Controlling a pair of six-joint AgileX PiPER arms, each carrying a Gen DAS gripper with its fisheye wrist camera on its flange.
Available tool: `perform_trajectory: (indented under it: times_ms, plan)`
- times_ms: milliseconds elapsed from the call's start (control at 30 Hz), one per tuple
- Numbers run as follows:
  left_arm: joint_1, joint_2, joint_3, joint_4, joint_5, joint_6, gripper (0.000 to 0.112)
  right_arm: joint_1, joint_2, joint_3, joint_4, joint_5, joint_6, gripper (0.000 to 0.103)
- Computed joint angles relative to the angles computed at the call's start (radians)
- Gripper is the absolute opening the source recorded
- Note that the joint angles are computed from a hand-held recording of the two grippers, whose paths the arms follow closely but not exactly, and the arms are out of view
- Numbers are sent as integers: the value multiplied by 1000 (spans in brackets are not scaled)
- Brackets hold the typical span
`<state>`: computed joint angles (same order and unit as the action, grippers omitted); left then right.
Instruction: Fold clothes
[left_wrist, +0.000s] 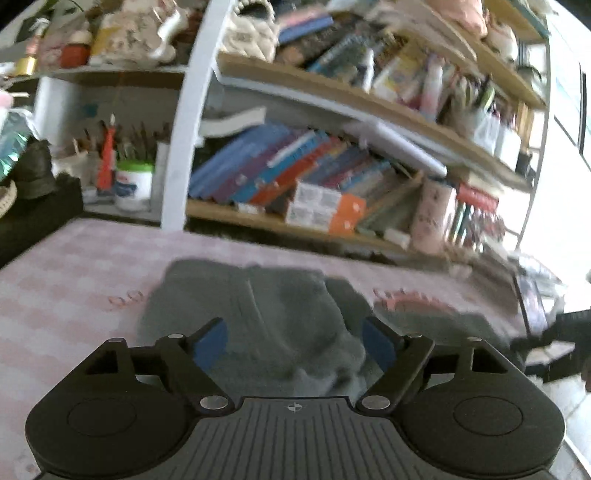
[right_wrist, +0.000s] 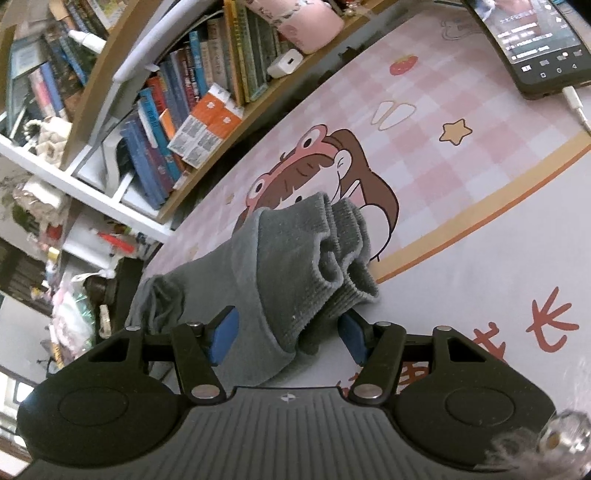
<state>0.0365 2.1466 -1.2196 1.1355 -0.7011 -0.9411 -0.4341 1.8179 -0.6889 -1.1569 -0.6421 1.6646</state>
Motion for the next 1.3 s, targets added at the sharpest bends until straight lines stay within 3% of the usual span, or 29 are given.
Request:
perform_trajectory:
  times_ms: [267,333,400,500,667,967,1067,1133,1200,1300]
  plan:
    - [-41,13,34,-128,55,245,86,61,-6,-19,67,85,5,57]
    - [-30,18,35,-121,15,239,90,83,-8,-24,97,116,-4,52]
    - [-11,29,27,-103,-28,202,92,103,-7,-31,121,152,-11,40]
    - [14,48,11,-76,-76,142,95,119,-5,-44,125,184,-4,34]
    - [11,52,2,-73,-68,123,97,147,-33,-41,185,210,-58,21]
    - [21,55,24,-132,-108,163,98,229,-154,-66,250,219,-132,16]
    - [19,46,61,-219,-139,265,100,290,-184,-134,211,248,-109,16]
    - [2,32,125,-397,-180,460,103,338,-188,-198,171,275,-84,16]
    - [-7,26,178,-545,-254,598,103,387,-176,-267,135,304,-62,16]
    - [-9,26,229,-678,-373,677,103,473,-130,-406,34,365,-6,16]
